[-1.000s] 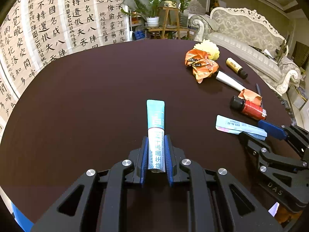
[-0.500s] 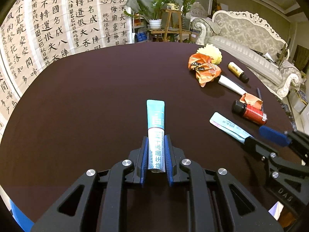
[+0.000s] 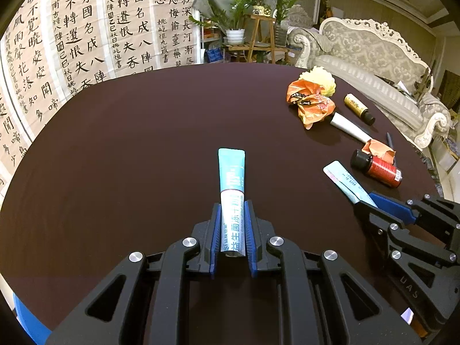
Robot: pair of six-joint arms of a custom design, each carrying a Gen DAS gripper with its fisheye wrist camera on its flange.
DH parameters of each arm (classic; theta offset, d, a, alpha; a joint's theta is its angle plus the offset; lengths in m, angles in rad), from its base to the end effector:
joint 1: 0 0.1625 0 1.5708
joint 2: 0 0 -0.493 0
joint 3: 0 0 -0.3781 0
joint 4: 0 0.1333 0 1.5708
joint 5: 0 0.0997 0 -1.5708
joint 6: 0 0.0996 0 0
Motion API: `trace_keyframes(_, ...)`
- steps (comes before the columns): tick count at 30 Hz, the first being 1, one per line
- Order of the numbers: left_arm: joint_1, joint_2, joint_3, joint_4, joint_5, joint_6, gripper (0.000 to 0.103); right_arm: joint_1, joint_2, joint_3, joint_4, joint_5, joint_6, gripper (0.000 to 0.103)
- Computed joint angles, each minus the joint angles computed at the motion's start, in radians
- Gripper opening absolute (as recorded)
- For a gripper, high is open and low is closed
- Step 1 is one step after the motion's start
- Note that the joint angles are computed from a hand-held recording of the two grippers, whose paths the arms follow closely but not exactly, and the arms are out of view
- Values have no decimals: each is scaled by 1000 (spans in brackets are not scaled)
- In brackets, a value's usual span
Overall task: Collect trash
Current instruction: 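Carry both held tubes over the black bin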
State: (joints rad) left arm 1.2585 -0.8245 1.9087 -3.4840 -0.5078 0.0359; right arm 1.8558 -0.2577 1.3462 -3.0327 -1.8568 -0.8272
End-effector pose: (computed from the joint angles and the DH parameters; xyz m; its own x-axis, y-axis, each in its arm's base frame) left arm 0.0208 -0.6526 0.2310 -0.6528 -0.4403 -0.6164 0.2312 0.6592 -0.7156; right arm 0.3202 -0.7187 -0.0994 -0.4501 -0.7734 0.4463 -0.8762 0.4790 -0.0536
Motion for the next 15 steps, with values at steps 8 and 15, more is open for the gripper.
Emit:
trace_keyframes(8,-29,10,-2,-79,-12,49,15,-9,-42,52,-87,65,22,14)
trace_keyframes(15,-63,47,-52,-137,-56,140,15,-39,-75,82,-256,84,50,14)
